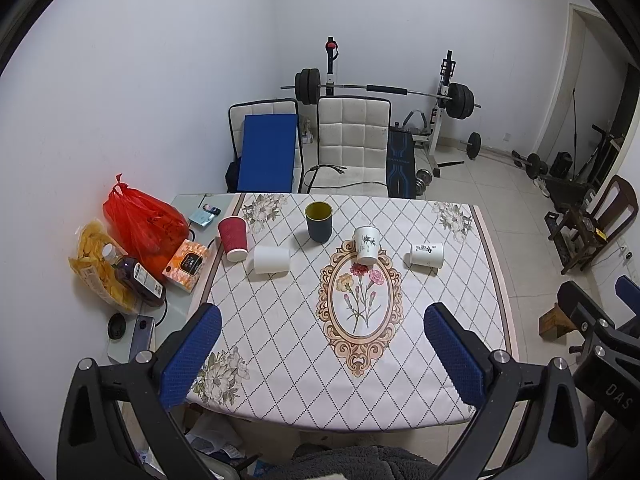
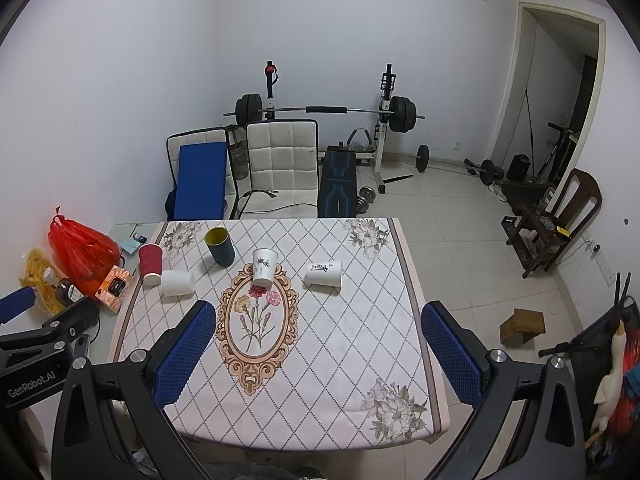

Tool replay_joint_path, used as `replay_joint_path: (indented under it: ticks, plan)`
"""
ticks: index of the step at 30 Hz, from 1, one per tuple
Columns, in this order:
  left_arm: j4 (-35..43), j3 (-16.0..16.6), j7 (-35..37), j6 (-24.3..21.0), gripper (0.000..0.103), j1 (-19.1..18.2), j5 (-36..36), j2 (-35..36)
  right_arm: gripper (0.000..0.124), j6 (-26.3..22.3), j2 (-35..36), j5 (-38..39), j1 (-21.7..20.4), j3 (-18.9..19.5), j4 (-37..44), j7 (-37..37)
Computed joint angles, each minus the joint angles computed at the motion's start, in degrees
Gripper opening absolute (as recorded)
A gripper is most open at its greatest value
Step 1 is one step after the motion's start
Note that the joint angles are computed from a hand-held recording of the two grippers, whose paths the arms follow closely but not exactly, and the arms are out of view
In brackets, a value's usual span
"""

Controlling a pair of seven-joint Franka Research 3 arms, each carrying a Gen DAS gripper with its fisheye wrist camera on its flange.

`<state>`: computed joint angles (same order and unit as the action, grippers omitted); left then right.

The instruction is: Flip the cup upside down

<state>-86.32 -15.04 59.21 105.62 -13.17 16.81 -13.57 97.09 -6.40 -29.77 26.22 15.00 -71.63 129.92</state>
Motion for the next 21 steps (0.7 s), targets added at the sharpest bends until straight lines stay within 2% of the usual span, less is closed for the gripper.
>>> replay_joint_path:
  ticks: [3, 9, 15, 21]
  plan:
    - [1.35, -0.21, -0.26, -0.85, 0.103, 0.03, 0.53, 1.55, 0.103, 0.08, 0.34, 0.53, -0.13, -0.27, -0.01, -0.09]
    - [2.82, -0.78, -1.32, -2.38, 0.103, -0.92, 1.89, 6.20, 0.103, 3.37, -3.28, 4.76, -2.16, -1.98, -8.94, -0.06]
    - [0.95, -0.74, -4.58, -1.11, 0.103, -2.41, 2.66, 9.88, 0.103, 5.70, -5.02, 10.47, -5.37, -3.93, -17.80, -2.78]
    - [2.49, 0.02, -5.81, -0.37, 0.103, -3.42, 2.04, 15.17, 0.103, 8.89, -6.11, 13.85, -8.21, -5.32, -27.22, -5.91]
